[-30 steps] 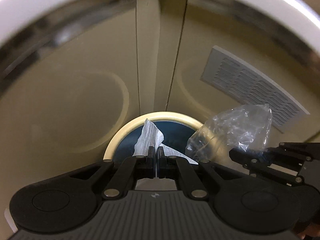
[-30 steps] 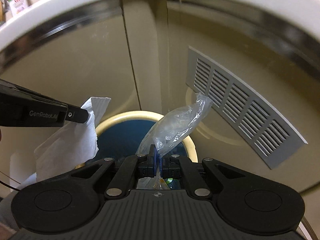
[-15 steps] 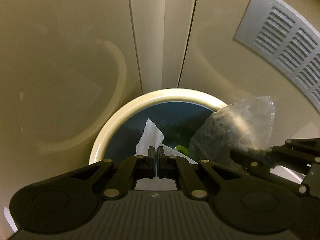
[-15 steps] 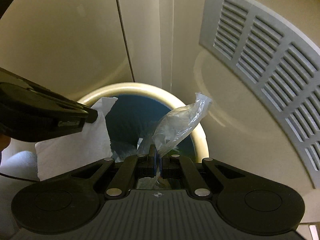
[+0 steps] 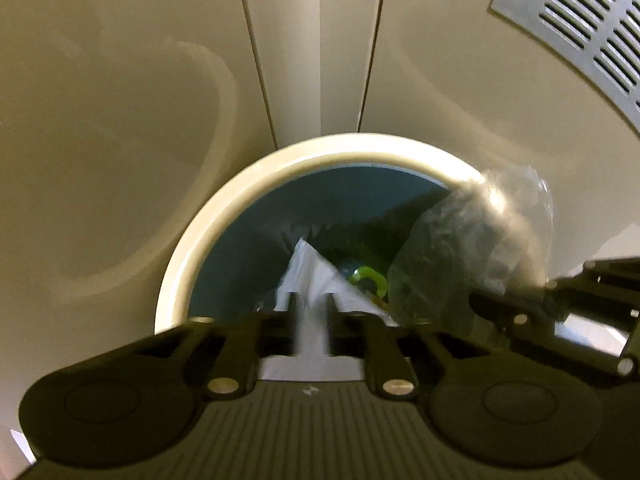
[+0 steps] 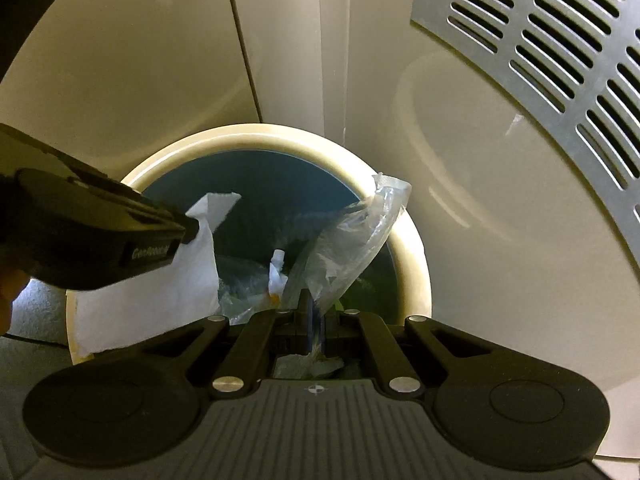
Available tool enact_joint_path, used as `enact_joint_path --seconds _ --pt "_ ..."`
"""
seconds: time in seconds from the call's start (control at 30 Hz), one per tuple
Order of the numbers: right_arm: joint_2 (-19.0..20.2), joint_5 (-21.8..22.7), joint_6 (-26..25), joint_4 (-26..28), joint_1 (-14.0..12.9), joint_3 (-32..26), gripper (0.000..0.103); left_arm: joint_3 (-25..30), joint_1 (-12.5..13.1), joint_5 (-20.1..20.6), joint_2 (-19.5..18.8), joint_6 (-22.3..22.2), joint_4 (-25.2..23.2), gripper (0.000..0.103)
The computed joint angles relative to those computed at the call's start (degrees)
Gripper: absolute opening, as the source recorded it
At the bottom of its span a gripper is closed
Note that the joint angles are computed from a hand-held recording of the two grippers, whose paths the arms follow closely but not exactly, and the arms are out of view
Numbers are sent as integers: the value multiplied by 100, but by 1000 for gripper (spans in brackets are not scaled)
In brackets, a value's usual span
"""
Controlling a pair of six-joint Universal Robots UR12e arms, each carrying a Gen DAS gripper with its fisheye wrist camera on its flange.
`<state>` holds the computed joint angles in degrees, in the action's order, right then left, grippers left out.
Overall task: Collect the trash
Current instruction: 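Open both tools to drop the towel and bag into the bin, then raise both open tools up out of the trash bin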
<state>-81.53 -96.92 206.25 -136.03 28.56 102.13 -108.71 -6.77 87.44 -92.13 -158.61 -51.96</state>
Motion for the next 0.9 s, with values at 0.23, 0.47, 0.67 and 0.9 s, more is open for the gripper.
enact_joint_path --seconds 0.23,0.47,0.67,0.9 --pt "-77 10 44 47 -31 15 65 -103 30 49 176 16 304 103" --pt "-250 -10 93 272 9 -55 82 -83 106 151 447 -97 95 103" --pt "-435 -440 177 286 296 -161 92 -154 334 91 947 -353 -120 103" --pt "-663 -942 697 345 684 -236 100 -552 645 -115 1607 -429 73 103"
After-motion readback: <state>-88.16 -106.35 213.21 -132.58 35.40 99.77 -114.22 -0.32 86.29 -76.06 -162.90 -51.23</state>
